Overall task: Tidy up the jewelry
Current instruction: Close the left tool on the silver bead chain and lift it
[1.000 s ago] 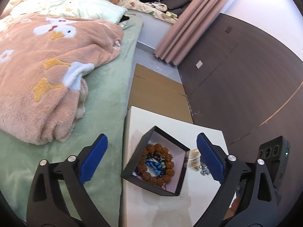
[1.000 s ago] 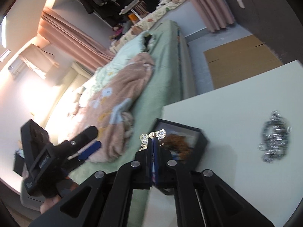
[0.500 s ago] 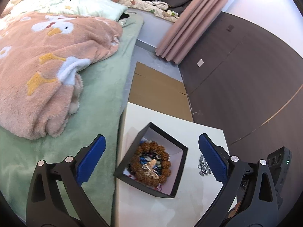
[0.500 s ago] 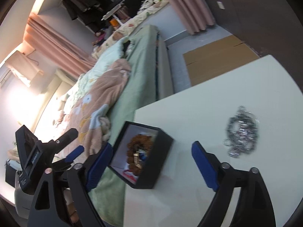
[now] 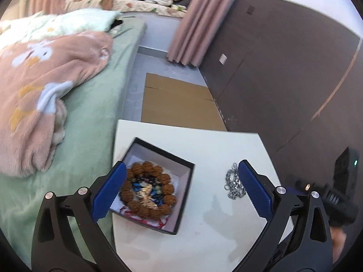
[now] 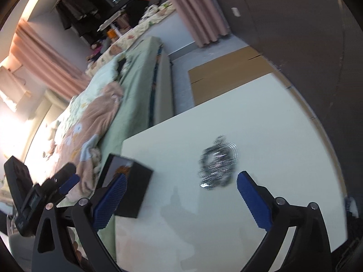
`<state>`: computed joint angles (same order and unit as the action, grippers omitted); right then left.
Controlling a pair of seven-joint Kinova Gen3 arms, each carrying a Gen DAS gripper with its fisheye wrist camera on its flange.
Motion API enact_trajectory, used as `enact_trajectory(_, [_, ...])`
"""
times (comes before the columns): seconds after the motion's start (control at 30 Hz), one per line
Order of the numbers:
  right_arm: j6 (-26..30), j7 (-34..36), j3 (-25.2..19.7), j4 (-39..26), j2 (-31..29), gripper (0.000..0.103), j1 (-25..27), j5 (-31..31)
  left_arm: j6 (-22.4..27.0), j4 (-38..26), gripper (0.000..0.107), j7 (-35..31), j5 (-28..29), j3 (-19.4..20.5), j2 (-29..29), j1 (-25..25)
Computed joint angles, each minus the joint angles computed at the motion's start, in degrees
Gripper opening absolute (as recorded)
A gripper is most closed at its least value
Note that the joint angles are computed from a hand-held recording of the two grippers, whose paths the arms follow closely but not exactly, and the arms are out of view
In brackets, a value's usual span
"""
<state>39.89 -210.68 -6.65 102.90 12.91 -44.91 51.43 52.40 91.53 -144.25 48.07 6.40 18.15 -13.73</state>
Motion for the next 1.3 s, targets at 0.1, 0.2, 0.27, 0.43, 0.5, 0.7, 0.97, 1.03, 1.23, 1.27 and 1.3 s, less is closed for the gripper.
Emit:
enact_trajectory(0.1, [1.30,-2.11,-0.09,2.70,-2.49,0.095,0.42,0.18,0.68,-0.33,0.098,0.48,-0.40,0.64,-0.31,1.18])
enact_trajectory(0.2, [1.79,-2.86,-1.11,4.52,-4.18,0.095,1.76,0.12,1.71,-1.19,0.098,0.94,-1.26,1.31,-0.22,2.92])
enact_trajectory(0.27, [1.67,-2.33,-1.91,5.38,-5.04,0.095,3.01,-0.86,3.02,-2.30,0.098,0.99,-2.33,1.80,0.24,4.16])
enact_trajectory(0.43, [1.42,-3.21,-3.37,8.50,-7.64,0.095,5.57,-1.96,3.43,-2.94,0.096,1.32,-2.91,2.96,1.10,6.80])
enact_trajectory(0.5, [1.44,-3.85,-3.89,9.51,-8.26,0.095,6.56,-2.61,2.90,-2.30,0.090,0.67,-2.94,3.44,1.71,7.79])
enact_trajectory(0.7, [-0.18,-1.28,-4.61,10.58,-8.60,0.095,9.03,-5.56,3.72,-4.40,0.060,4.95,-6.54,3.64,5.38,10.66])
enact_trajectory(0.97, [-1.14,1.93,-3.98,9.97,-8.18,0.095,10.38,-7.20,2.48,-7.00,0.038,10.23,-12.30,4.61,9.56,13.86])
enact_trajectory(1.03, [-0.91,2.66,-3.96,9.72,-8.11,0.095,10.46,-7.56,1.82,-7.74,0.038,11.70,-14.17,4.69,10.64,14.98])
enact_trajectory(1.23, [-1.00,2.68,-3.35,10.15,-8.68,0.095,11.46,-7.97,-0.29,-8.81,0.030,14.78,-18.16,5.24,13.06,16.99])
enact_trajectory(1.27, [-1.09,2.40,-3.30,10.26,-8.78,0.095,11.66,-7.83,-0.92,-9.01,0.027,15.60,-19.14,5.09,13.25,17.69])
enact_trajectory(1.3, [-1.07,2.08,-3.38,10.26,-8.77,0.095,11.73,-7.66,-0.85,-9.42,0.025,16.28,-19.82,5.17,13.71,17.99])
